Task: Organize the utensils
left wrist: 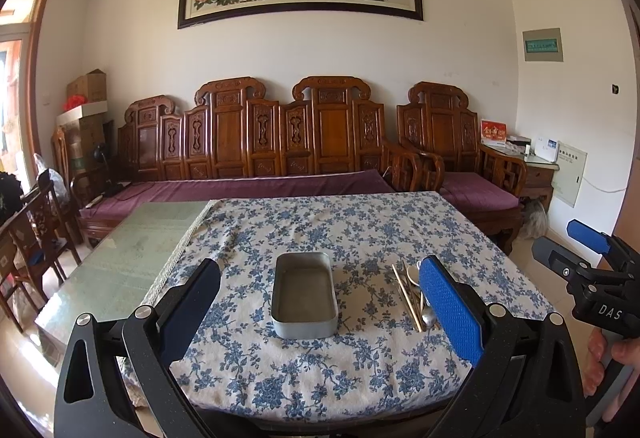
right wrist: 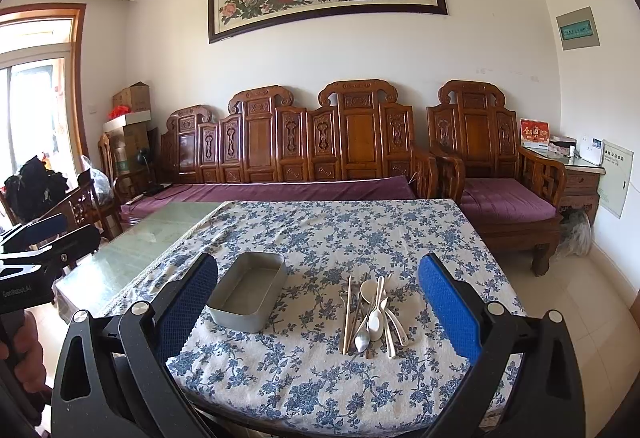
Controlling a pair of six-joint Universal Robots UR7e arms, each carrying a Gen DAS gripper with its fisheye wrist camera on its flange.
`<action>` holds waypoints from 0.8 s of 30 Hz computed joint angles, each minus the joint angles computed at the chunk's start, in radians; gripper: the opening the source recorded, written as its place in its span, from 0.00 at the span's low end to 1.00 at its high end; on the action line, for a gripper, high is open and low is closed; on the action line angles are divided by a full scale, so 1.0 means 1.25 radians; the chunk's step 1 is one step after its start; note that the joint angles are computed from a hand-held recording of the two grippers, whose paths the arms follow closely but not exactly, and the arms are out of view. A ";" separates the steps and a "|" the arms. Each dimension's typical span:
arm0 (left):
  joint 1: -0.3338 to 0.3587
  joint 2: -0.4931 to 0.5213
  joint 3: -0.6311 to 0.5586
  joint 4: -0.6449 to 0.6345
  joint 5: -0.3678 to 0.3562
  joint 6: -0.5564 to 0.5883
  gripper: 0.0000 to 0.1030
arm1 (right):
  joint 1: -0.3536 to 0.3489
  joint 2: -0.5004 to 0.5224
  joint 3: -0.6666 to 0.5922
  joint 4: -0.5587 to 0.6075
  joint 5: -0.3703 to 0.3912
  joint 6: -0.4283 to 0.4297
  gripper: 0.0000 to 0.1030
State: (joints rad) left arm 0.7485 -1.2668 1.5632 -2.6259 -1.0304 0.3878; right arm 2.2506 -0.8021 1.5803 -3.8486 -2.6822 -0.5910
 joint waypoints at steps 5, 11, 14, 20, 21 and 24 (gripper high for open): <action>0.000 -0.001 0.003 -0.003 0.000 0.000 0.94 | 0.001 0.000 -0.001 -0.001 0.001 -0.001 0.98; 0.000 -0.001 0.004 -0.005 0.001 0.001 0.94 | 0.002 0.000 -0.003 0.000 0.000 -0.001 0.98; 0.000 -0.001 0.004 -0.005 0.000 -0.001 0.94 | 0.004 0.001 -0.006 0.002 -0.001 -0.002 0.98; -0.002 0.000 0.002 0.000 0.002 0.001 0.94 | 0.008 0.001 -0.012 0.003 -0.005 -0.006 0.98; -0.003 0.000 0.003 -0.001 0.002 0.001 0.94 | 0.010 0.002 -0.016 0.005 -0.006 -0.008 0.98; -0.004 0.000 0.003 0.001 0.001 0.000 0.94 | 0.011 0.002 -0.017 0.010 -0.006 -0.004 0.98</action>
State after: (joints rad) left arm 0.7441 -1.2670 1.5665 -2.6248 -1.0290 0.3878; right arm 2.2645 -0.8001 1.5585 -3.8357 -2.6901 -0.5962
